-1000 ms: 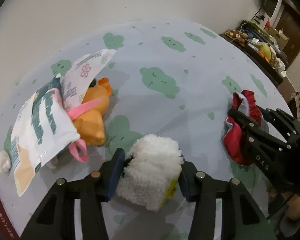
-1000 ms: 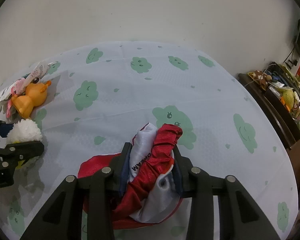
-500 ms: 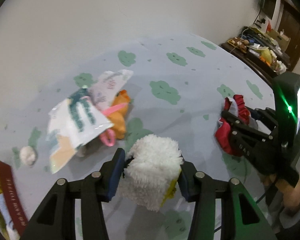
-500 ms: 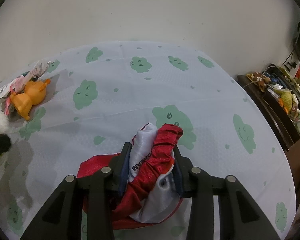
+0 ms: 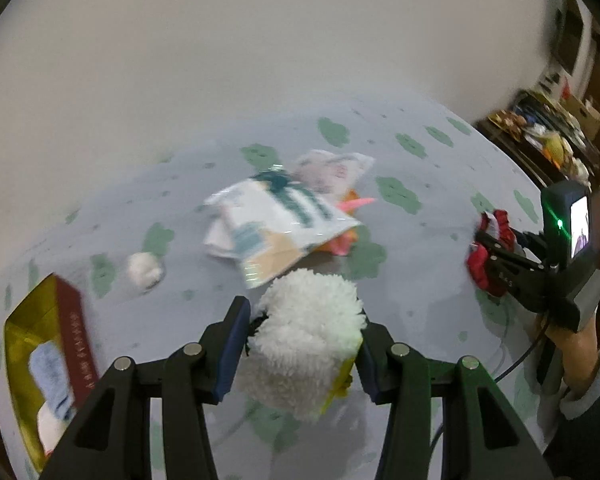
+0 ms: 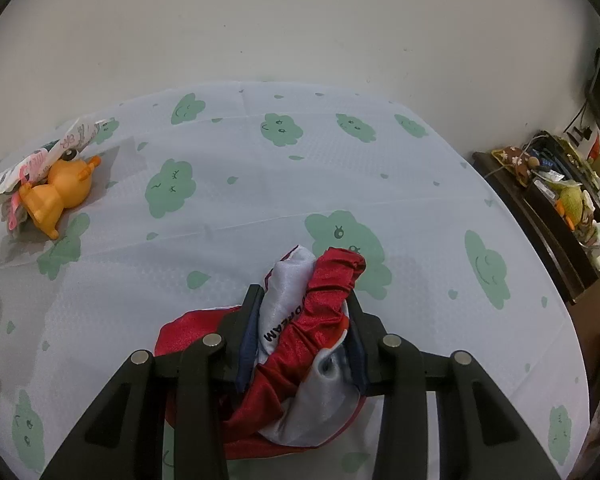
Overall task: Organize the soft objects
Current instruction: 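Carry the fluffy toy into the tin box and open the left tool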
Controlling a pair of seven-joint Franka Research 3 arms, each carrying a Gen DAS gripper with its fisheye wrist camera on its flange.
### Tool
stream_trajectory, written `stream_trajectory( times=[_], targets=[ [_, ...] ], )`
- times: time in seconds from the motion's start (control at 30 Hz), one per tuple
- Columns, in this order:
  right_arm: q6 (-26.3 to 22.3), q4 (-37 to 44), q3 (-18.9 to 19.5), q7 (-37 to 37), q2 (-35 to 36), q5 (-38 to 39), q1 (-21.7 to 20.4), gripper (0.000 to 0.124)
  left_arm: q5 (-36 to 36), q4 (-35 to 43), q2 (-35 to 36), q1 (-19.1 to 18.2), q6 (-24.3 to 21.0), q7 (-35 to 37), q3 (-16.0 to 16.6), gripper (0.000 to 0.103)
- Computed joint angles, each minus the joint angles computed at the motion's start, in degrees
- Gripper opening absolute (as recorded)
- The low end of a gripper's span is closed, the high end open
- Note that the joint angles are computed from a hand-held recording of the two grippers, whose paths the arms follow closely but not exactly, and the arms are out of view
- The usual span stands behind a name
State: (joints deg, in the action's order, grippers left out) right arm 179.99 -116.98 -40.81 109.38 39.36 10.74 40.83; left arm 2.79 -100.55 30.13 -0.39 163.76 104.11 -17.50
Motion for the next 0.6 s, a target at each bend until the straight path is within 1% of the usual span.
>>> stream_trajectory(
  times=[0.1,0.17,0.2,0.3,0.37,0.43,0.57,0.6],
  targets=[
    [-0.20,0.00,-0.63,0.11,0.21,-0.11,0.67,0.037,-2.64,-1.56,-1.32,3.36,0.39,1.75,-1.84,0.049],
    [-0.24,0.00,-0.69,0.19,0.24,-0.11,0.75,0.037,-5.92,-2.65,-2.24,6.83,0.46,4.24,-4.11,0.049],
    [-0.15,-0.09,-0.57,0.15,0.11,-0.13,0.62,0.037,-6.63,-3.08,-2.69,7.27,0.67,4.54,-3.93,0.049],
    [-0.22,-0.02,-0.66,0.22,0.21,-0.14,0.73,0.037,-6.28,-4.16,-4.06,7.07,1.81,3.46,-1.00,0.049],
    [-0.29,-0.10,-1.04,0.31,0.31,-0.24,1.06,0.037,-5.33,-4.18,-4.39,6.67,2.18,1.52,1.49,0.049],
    [-0.47,-0.08,-1.57,0.56,0.58,-0.30,1.62,0.037,-4.52,-4.01,-4.29,6.87,2.54,0.14,3.03,0.049],
    [-0.68,0.09,-1.91,0.85,0.83,-0.55,1.92,0.037,-2.38,-0.73,-2.24,7.12,0.71,-5.62,7.61,0.049],
    [-0.67,0.08,-1.90,0.90,0.82,-0.60,1.91,0.037,-2.10,0.01,-1.66,7.74,0.25,-6.30,7.84,0.049]
  ],
)
